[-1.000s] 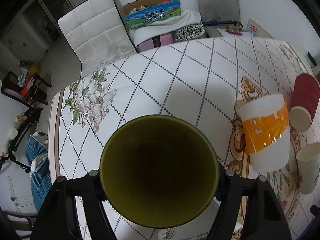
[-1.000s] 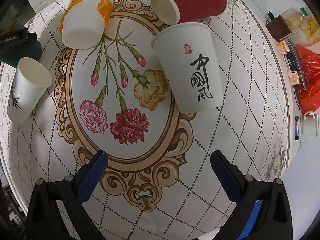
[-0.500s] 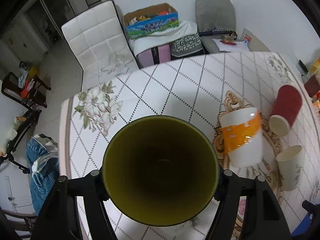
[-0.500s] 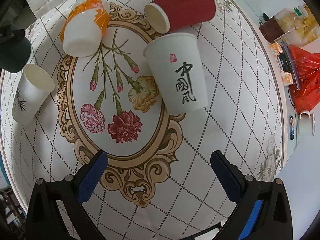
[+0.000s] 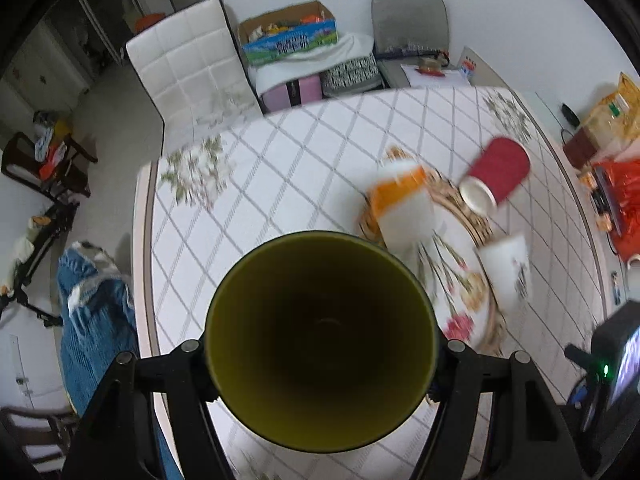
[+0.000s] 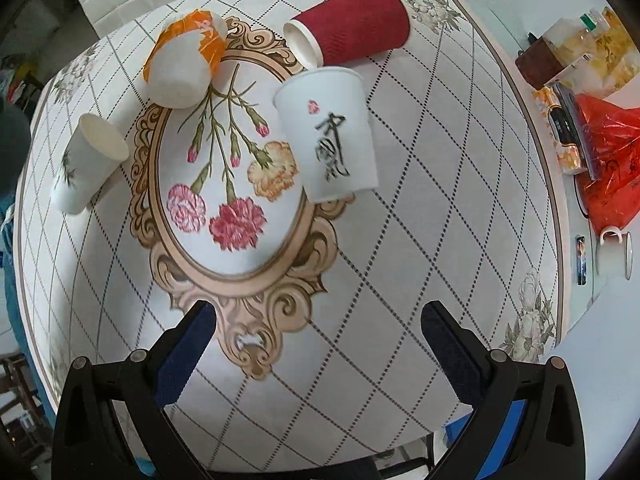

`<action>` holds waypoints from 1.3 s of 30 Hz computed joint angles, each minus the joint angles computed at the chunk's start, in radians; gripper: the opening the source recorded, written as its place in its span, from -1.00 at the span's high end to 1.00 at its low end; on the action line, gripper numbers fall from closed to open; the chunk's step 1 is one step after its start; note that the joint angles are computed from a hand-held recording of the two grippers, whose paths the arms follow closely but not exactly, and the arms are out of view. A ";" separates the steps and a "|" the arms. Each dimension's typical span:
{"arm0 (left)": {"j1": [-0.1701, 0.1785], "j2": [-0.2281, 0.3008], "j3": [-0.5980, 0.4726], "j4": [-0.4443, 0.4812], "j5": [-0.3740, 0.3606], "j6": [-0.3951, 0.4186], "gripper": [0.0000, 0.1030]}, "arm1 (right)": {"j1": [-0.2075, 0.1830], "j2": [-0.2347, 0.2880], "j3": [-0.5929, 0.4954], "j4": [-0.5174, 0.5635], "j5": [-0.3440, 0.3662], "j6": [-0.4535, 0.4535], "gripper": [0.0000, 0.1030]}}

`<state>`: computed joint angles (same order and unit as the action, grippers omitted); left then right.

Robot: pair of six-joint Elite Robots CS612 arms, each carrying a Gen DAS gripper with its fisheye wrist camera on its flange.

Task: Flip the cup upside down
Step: 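Close the left gripper on the green cup rim and lift it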

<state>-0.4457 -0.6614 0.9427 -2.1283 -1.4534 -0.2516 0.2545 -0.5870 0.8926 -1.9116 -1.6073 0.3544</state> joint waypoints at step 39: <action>-0.073 0.128 -0.080 0.426 -0.272 -0.298 -0.31 | -0.073 -0.028 0.131 0.080 0.018 -0.291 -1.00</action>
<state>-0.5185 -0.5337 0.8627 -1.7027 -1.7250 -0.5498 0.1810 -0.6149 1.0231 -1.8314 -1.5889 0.0630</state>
